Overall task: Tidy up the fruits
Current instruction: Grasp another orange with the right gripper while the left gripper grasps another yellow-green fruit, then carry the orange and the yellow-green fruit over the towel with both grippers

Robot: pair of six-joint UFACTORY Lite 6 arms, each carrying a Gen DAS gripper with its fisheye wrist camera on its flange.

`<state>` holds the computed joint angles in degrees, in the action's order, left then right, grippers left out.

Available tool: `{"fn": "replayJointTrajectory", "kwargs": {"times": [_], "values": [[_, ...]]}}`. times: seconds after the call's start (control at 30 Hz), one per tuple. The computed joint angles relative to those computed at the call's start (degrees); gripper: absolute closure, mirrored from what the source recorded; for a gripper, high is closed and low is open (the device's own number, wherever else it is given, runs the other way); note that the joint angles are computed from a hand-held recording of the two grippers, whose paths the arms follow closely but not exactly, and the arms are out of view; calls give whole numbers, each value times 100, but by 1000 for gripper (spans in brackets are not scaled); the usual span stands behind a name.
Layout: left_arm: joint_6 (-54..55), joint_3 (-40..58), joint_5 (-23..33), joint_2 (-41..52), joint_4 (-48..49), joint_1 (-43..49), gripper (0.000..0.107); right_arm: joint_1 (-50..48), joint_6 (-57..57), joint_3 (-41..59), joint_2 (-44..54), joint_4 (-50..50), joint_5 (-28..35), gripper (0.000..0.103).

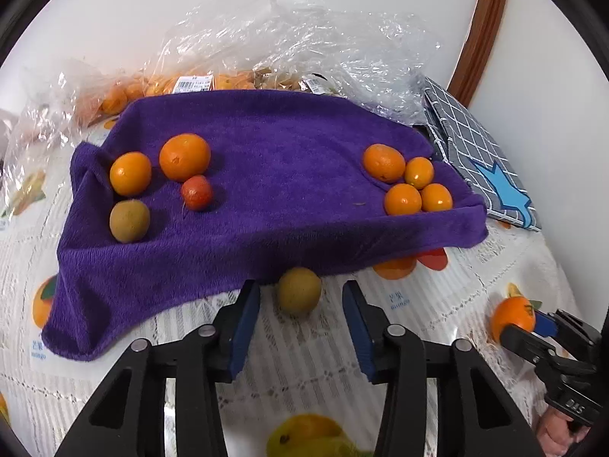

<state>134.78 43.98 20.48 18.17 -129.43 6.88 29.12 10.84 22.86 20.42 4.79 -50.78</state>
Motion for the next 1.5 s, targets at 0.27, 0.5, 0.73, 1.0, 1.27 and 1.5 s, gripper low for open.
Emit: {"fn": "replayJointTrajectory", "kwargs": {"times": [0.27,0.5,0.73,1.0,1.27,1.5], "values": [[-502,-14,276,40,458,159,84,-355,471,-78,-2,-724,-212,61],[-949,-363,1545,-125,1193,950,84,-270,415,-95,-1,-587,-243,61],[-1049,-481,1691,-241,1350,1234,84,68,69,-164,-75,69,-263,61],[-881,-733,1840,-501,1384,1510,84,54,95,-173,-115,71,-200,61],[-1000,-766,1777,-679,1578,1775,84,301,-178,-241,-513,401,-21,61],[-1601,-640,1720,-1049,2227,2052,84,396,-418,-137,-900,652,316,61]]}}
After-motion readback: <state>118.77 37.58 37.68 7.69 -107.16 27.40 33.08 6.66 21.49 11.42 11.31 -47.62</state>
